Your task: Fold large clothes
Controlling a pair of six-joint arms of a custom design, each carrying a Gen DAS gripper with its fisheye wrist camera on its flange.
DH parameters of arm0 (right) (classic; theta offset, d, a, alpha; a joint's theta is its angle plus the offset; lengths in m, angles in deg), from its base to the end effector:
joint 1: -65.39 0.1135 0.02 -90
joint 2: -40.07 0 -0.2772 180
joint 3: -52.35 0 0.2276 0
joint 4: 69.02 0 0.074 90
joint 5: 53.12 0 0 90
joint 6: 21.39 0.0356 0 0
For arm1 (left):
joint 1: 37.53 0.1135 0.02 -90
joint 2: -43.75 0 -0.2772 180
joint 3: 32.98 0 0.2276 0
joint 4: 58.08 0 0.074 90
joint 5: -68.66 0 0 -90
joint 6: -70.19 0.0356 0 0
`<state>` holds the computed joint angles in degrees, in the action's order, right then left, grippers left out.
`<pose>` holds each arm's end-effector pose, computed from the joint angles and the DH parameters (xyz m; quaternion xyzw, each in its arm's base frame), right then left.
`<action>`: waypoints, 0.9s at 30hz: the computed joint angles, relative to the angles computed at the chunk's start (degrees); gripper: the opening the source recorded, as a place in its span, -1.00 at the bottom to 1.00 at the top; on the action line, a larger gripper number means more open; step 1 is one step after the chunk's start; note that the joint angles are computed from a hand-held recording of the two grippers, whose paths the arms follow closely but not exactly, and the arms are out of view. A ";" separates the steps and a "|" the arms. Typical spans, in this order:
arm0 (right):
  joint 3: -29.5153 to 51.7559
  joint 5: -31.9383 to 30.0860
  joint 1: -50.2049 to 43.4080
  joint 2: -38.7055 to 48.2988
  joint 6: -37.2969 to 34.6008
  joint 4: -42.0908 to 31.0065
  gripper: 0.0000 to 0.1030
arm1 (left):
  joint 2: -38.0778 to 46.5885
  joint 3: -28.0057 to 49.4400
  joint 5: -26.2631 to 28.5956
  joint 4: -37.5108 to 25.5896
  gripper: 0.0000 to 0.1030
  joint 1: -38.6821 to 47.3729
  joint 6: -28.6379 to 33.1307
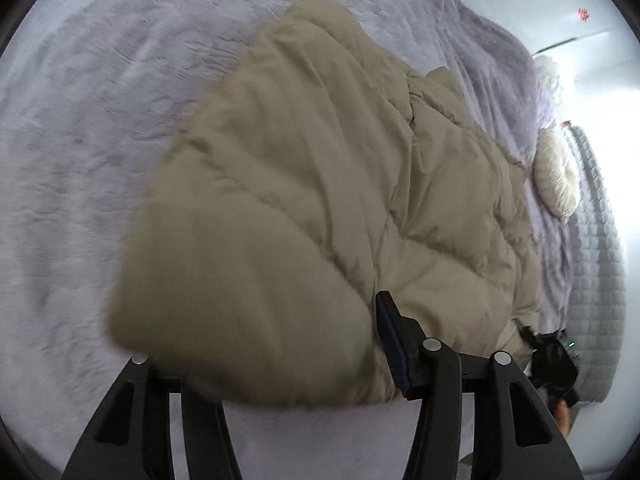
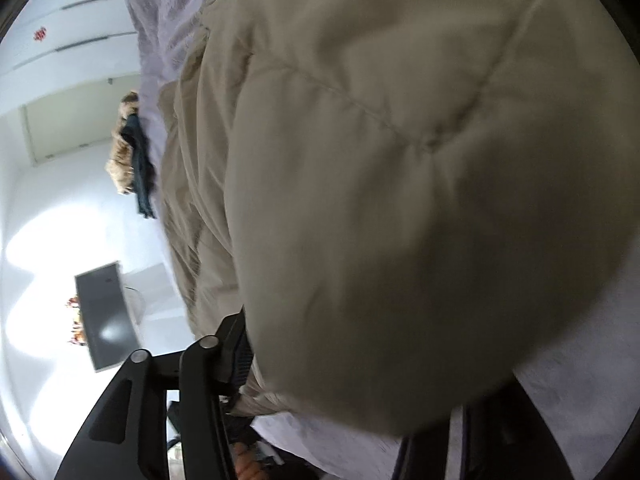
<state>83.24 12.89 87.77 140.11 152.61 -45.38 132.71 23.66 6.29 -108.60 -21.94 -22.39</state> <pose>0.2016 0.0987 0.0978 0.3961 0.8179 0.4117 0.0679 0.2168 0.0433 0.1643 -0.1383 0.9594 -0.2299 0.0872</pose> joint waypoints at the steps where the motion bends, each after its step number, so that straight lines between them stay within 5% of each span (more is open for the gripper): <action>1: 0.66 0.28 0.40 -1.95 0.00 -3.86 0.08 | -1.04 0.70 -1.21 -1.95 0.06 -0.04 0.38; 9: 9.17 2.78 4.82 -14.29 -0.51 -28.96 0.08 | -8.85 6.27 -10.19 -14.88 0.06 1.42 3.14; 13: 20.78 2.04 5.37 -12.08 -5.69 -42.50 0.08 | -10.35 8.73 -13.27 -17.74 0.06 2.45 5.54; 19: 28.12 6.71 15.20 -8.58 -8.14 -49.35 0.08 | -11.22 11.13 -16.30 -18.36 0.06 -3.65 5.00; 22: 38.31 7.04 16.42 -2.50 -10.48 -55.48 0.08 | -10.42 12.30 -16.21 -18.24 0.07 -5.89 3.46; 25: 35.23 9.15 21.18 -8.96 -8.50 -59.10 0.08 | -8.95 13.58 -16.64 -18.82 0.47 -9.01 3.06; 27: 36.74 9.05 21.17 -8.36 -9.37 -59.74 0.08 | -9.53 13.85 -16.06 -19.17 0.47 -9.64 4.14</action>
<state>119.98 21.94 108.94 131.75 143.24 -105.13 123.18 37.50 -9.77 -127.78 -31.58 -18.25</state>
